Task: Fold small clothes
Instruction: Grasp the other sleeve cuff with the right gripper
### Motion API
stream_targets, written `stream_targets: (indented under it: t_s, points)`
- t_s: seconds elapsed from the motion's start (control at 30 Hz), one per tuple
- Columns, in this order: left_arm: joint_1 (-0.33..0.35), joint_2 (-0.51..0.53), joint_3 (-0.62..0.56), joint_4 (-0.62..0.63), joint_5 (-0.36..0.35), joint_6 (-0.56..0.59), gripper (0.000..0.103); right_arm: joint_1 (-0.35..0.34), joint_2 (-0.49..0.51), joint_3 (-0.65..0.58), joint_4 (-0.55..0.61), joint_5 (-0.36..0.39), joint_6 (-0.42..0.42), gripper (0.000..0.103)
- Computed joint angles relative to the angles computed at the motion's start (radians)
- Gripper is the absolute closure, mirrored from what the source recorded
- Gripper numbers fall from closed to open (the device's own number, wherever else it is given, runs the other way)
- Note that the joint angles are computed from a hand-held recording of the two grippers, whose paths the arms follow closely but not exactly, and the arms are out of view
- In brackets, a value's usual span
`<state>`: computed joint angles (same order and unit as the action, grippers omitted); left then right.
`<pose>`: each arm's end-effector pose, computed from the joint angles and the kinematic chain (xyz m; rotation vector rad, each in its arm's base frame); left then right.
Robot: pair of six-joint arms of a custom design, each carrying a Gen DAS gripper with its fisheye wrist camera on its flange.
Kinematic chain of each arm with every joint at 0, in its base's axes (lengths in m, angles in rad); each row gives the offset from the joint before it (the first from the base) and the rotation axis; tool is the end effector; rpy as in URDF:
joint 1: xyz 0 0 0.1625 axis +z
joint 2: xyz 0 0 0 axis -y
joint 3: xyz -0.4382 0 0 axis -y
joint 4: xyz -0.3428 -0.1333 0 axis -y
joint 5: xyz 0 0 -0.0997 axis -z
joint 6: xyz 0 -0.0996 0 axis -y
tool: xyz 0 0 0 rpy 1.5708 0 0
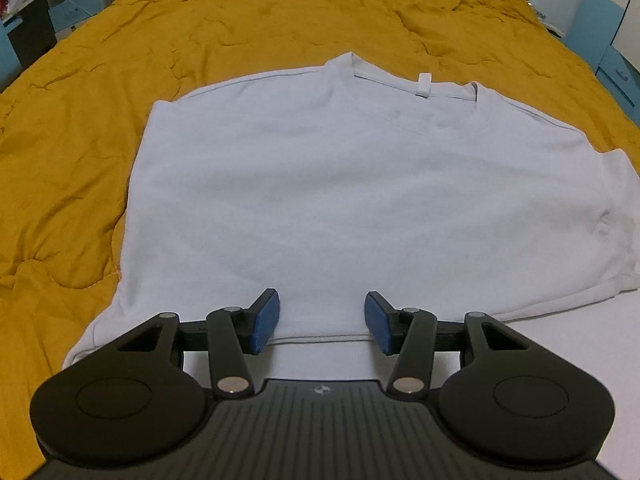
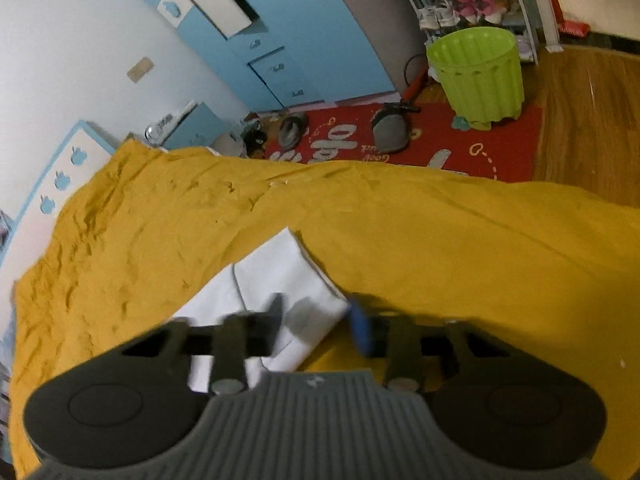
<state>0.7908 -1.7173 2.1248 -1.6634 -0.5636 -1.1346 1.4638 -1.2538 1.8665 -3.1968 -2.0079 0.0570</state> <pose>-0.0768 -0.3869 0.3787 -0.1988 2.2014 -0.7907 0.0323 -0.5530 0.4186 -0.4882 -2.3522 1.3096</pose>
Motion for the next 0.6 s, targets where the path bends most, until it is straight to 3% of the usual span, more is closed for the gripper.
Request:
stream_targets:
  t_s: [0.03, 0.17, 0.27, 0.43, 0.6]
  points:
    - [-0.005, -0.005, 0.002, 0.002, 0.0, -0.005, 0.044, 0.012, 0.01, -0.009, -0.007, -0.028, -0.009, 0.099]
    - [-0.037, -0.032, 0.002, 0.027, -0.005, 0.003, 0.044, 0.098, 0.032, -0.018, -0.104, -0.1, -0.086, 0.101]
    - [-0.063, -0.03, -0.049, 0.193, -0.007, -0.065, 0.044, 0.19, 0.031, -0.036, -0.093, -0.116, -0.143, 0.101]
    - [-0.132, -0.084, -0.09, 0.351, -0.006, -0.129, 0.044, 0.372, 0.045, -0.097, 0.033, -0.09, -0.15, 0.101]
    - [-0.208, -0.165, -0.125, 0.451, 0.004, -0.188, 0.044, 0.556, 0.138, -0.201, 0.144, -0.054, -0.153, 0.101]
